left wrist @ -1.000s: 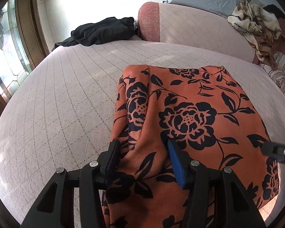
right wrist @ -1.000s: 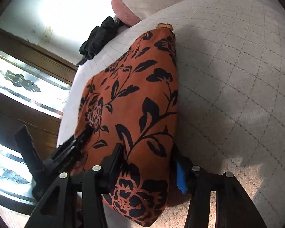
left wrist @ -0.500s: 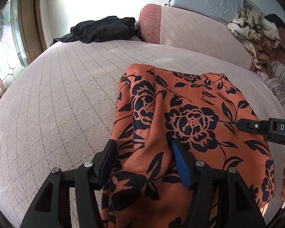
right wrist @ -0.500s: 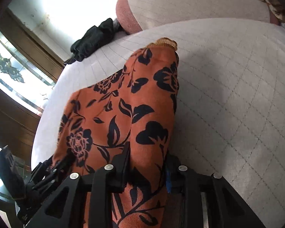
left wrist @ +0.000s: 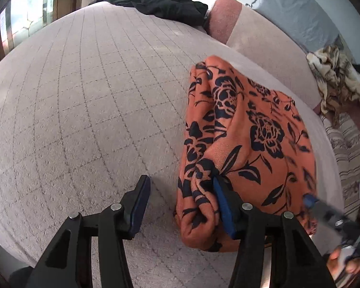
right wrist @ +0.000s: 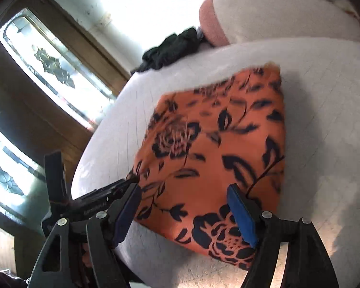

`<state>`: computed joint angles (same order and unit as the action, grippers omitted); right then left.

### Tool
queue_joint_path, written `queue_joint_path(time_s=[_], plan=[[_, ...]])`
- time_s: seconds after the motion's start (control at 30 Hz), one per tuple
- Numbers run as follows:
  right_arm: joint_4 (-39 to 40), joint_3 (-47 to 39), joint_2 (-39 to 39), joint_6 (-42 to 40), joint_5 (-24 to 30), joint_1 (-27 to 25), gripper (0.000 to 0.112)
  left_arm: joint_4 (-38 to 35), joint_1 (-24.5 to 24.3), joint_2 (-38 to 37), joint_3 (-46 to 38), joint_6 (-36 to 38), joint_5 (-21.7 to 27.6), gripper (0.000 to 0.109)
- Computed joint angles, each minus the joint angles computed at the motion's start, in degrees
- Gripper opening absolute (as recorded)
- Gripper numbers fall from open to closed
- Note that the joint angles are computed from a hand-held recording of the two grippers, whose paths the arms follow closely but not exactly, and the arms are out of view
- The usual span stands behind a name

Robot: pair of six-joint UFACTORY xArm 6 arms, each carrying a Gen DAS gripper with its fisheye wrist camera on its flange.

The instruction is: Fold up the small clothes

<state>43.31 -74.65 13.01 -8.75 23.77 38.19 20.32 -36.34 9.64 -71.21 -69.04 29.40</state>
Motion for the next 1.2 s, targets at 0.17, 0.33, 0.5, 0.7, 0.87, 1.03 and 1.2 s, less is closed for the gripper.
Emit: queue_joint_path(time_s=[0.17, 0.33, 0.5, 0.7, 0.87, 1.03, 1.2], plan=[[1.5, 1.8, -1.3, 0.9, -3.4, 1.0, 0.077, 6.7, -0.3, -1.9, -2.3, -0.6, 0.0, 0.061], [5.4, 3.8, -3.0, -1.2, -4.5, 0.8, 0.077, -8.5, 2.4, 7.3, -13.7, 17.1, -1.2, 0.064], [11.1, 6.8, -6.0, -6.7, -6.5, -0.4, 0.077, -31.9, 5.0, 16.5, -20.9, 36.3, 2.1, 0.043], [16.5, 9.4, -7.1, -6.5, -6.5, -3.9, 0.077, -23.9, 4.2, 13.4, -17.6, 29.5, -0.3, 0.038], [18.9, 9.8, -8.0, -9.0, -6.8, -4.1, 0.077, -7.9, 2.4, 10.5, -17.3, 16.1, 1.6, 0.063], [17.5, 10.8, -8.7, -6.9, -7.0, -3.6, 0.077, 3.0, 0.4, 9.7, -20.0, 12.1, 9.5, 0.063], [15.3, 12.4, -9.6, -3.8, -7.3, -3.1, 0.077, 8.9, -1.1, 8.1, -19.6, 9.1, 11.6, 0.063]])
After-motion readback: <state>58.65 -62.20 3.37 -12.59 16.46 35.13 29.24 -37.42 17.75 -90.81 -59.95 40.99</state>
